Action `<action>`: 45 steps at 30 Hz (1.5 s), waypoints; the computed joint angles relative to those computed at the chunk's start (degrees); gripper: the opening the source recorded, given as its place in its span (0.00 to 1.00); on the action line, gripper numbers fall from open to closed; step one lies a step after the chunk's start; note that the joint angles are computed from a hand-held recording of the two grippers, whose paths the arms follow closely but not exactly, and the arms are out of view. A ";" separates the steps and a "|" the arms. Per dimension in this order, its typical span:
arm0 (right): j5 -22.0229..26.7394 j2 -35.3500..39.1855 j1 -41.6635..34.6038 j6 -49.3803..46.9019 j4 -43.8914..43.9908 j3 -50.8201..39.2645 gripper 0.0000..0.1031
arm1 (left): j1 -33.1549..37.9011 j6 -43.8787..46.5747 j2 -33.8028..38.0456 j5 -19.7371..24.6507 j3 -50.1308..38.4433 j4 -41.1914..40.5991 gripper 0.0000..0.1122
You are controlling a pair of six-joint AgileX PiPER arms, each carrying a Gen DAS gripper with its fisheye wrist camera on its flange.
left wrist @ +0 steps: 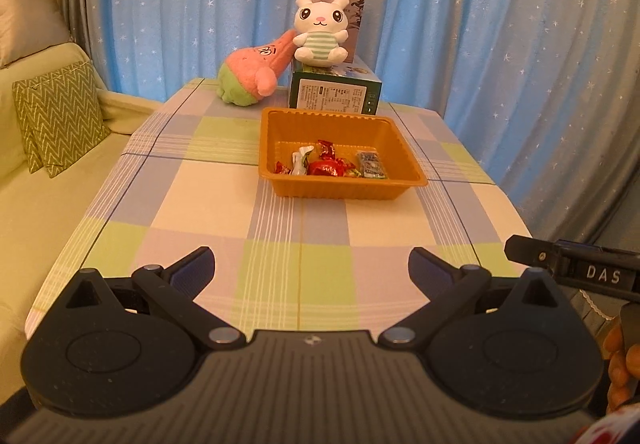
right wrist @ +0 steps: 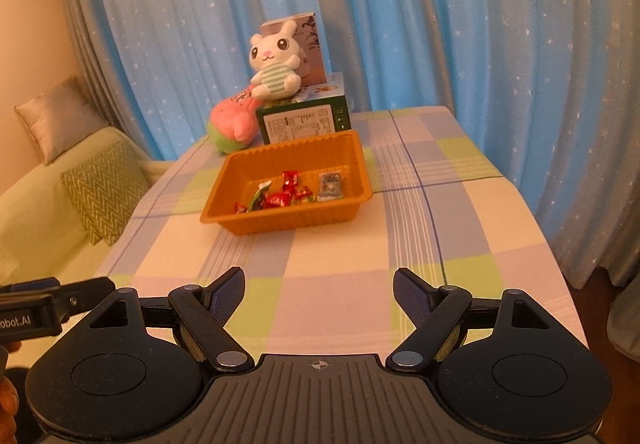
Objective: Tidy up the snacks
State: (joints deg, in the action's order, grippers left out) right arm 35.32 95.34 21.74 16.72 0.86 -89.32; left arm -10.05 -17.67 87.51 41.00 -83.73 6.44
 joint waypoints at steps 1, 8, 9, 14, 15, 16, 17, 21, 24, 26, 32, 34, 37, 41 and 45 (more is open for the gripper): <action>0.12 -0.78 0.42 0.57 -0.84 0.71 0.79 | -0.12 -0.47 -0.46 0.63 0.11 -0.07 0.91; 0.61 -6.07 3.39 5.02 -6.18 5.19 0.79 | -1.70 -3.51 -3.91 3.46 1.87 2.19 0.91; 1.06 -6.55 3.87 5.71 -7.03 5.50 0.79 | -1.93 -3.91 -4.44 3.45 2.39 2.63 0.91; 2.72 -9.04 5.86 8.70 -9.68 7.76 0.79 | -2.46 -3.91 -6.24 3.60 4.29 3.01 0.91; 3.07 -9.57 6.07 9.11 -9.77 8.20 0.79 | -2.66 -3.97 -6.79 3.49 5.02 3.11 0.91; 3.50 -10.19 6.29 9.46 -9.88 8.63 0.79 | -2.85 -4.26 -7.15 3.63 5.36 3.37 0.91; 3.88 -10.56 6.40 9.73 -9.87 8.86 0.79 | -3.12 -4.63 -7.48 3.74 5.66 3.77 0.91; 5.07 -12.29 7.13 11.41 -10.89 9.86 0.79 | -4.06 -4.29 -9.07 3.78 6.96 3.86 0.91; 6.15 -13.09 8.15 12.69 -12.77 9.92 0.79 | -4.46 -3.94 -9.74 3.97 7.24 3.59 0.91; 6.56 -13.64 8.74 13.28 -13.67 10.10 0.79 | -4.71 -3.72 -10.17 4.16 7.41 3.50 0.91; 7.62 -14.62 10.24 14.42 -15.68 10.41 0.79 | -5.37 -4.32 -11.85 4.56 8.43 4.59 0.91; 7.76 -14.93 10.38 14.68 -15.60 10.57 0.79 | -5.54 -4.40 -12.40 4.85 8.64 5.13 0.91; 8.23 -15.26 10.92 14.61 -15.46 10.60 0.79 | -6.31 -5.17 -13.31 5.49 9.17 6.52 0.91; 8.62 -15.92 12.15 15.43 -16.38 10.96 0.79 | -6.74 -5.50 -14.26 6.06 9.62 7.13 0.91; 9.09 -16.52 12.85 16.06 -16.76 11.23 0.79 | -7.52 -6.98 -15.16 6.41 10.18 8.67 0.91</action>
